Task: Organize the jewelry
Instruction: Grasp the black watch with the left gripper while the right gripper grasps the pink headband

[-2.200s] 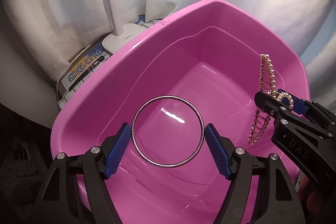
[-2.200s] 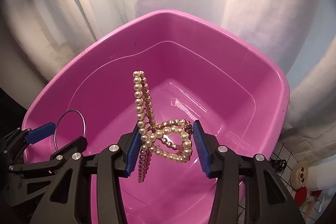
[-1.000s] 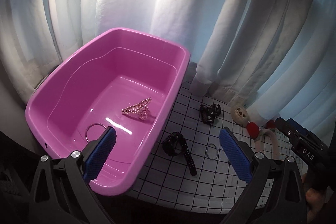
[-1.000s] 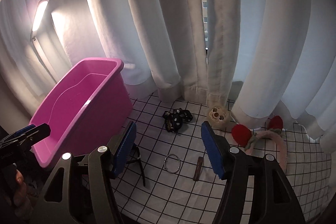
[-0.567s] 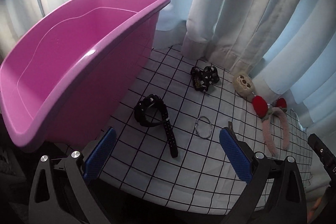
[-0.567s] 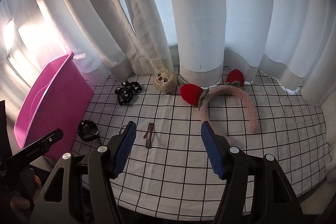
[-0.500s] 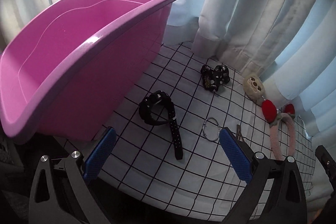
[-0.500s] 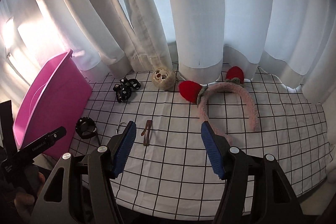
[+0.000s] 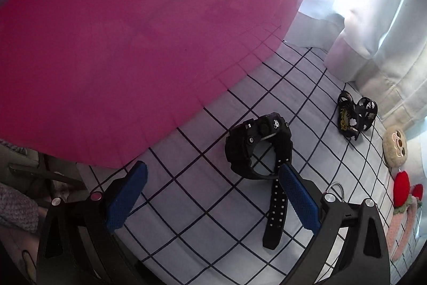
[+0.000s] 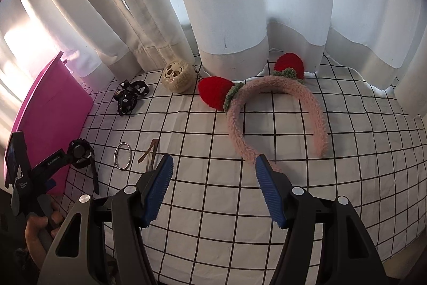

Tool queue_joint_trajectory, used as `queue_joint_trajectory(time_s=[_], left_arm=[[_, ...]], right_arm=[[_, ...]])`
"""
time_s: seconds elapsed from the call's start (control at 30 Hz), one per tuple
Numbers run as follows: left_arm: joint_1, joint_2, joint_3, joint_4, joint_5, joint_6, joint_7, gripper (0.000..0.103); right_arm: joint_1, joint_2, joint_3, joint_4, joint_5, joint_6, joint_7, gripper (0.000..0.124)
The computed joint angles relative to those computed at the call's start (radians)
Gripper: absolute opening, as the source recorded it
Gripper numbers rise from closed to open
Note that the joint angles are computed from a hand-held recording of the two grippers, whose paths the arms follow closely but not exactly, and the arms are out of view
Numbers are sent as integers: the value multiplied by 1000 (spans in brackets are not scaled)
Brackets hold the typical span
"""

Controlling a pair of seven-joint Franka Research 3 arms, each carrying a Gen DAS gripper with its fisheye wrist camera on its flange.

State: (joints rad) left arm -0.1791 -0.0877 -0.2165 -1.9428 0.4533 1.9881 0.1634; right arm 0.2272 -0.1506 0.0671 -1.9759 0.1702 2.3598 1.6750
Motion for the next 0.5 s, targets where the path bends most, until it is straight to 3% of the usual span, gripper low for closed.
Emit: queue_joint_trajectory(time_s=[0.13, 0.5], left_arm=[[-2, 40, -2, 27, 28, -43, -48, 97], [-12, 133, 17, 81, 44, -59, -59, 97]], right_arm=[[0, 25, -4, 8, 2, 10, -22, 61], [1, 122, -9, 60, -57, 2, -37, 61]])
